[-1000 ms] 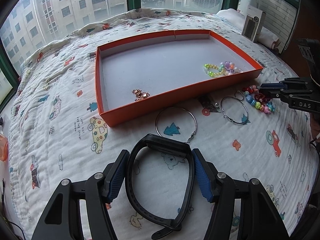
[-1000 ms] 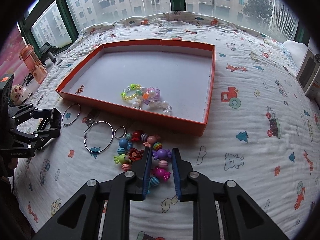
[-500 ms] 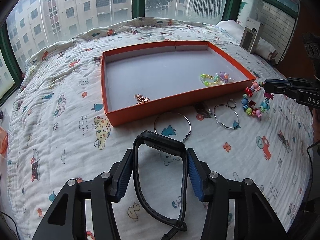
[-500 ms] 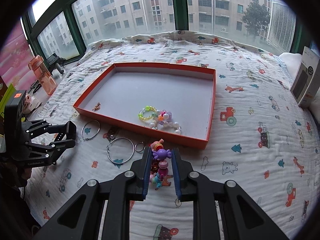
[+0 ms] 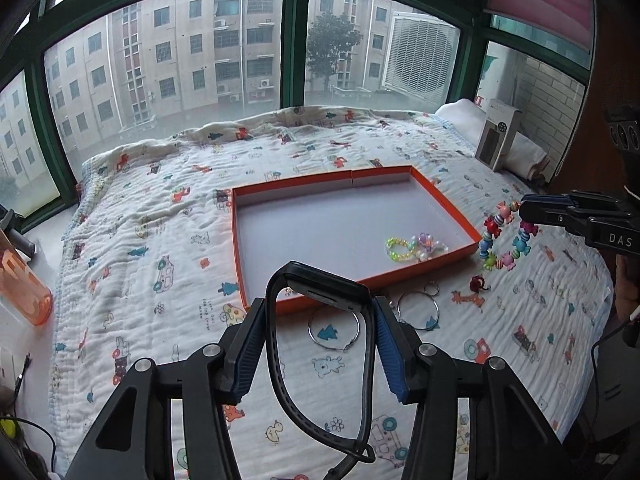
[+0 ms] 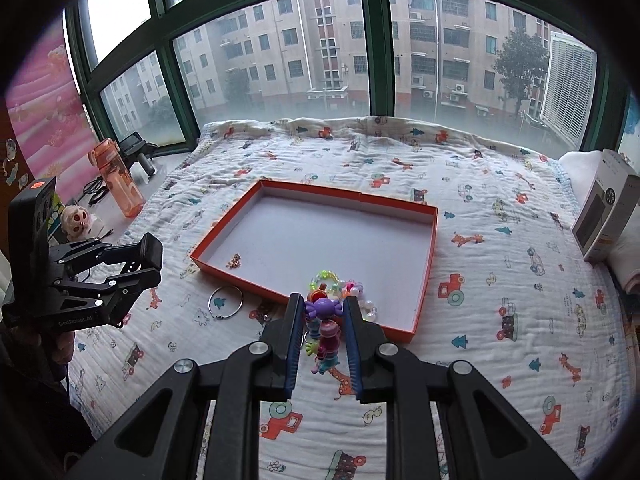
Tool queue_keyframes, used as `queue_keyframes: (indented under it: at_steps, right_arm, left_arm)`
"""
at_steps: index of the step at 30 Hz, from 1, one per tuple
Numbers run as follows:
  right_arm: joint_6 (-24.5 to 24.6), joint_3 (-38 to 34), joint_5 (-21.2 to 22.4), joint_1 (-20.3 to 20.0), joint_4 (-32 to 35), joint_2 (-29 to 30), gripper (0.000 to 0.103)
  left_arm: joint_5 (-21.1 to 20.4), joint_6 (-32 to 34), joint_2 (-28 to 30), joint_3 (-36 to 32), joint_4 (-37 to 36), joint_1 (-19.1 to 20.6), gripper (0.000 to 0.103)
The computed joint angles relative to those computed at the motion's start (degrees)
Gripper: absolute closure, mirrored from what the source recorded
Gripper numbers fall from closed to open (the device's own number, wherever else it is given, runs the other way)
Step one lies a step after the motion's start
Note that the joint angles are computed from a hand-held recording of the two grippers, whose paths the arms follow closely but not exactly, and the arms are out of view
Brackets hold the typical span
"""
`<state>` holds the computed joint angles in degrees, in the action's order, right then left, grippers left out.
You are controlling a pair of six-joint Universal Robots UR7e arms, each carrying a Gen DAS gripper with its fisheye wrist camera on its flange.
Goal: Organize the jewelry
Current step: 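Carry watch band and candy-bead bracelet into the tray and release both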
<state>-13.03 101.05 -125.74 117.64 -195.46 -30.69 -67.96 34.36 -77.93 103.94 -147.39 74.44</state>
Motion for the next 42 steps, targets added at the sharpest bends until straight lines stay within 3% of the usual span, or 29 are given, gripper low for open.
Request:
queue_keyframes:
  at_steps: [10, 18, 30, 42]
  right_arm:
    - [-4.3, -6.4, -0.5, 0.5, 1.7, 1.1, 0.080]
    - [-5.2, -12.7, 0.9, -0.9, 3.6, 4.1, 0.080]
    - [-2.3, -19.8, 2.7, -4.4, 10.6, 8.6, 0.080]
    - [1.5, -21.7, -1.5, -8.1, 14.3, 10.4, 0.080]
  left_arm:
    - [1.2, -3.5, 5.7, -8.1, 1.0, -2.8, 0.048]
    - [1.9, -5.3, 14.1, -16.6, 1.8, -1.5, 0.048]
    - [3.4, -5.8, 23.2, -24.2, 3.9, 1.7, 0.048]
    - [6.1, -5.8, 27.4, -27.3, 5.4, 3.1, 0.044]
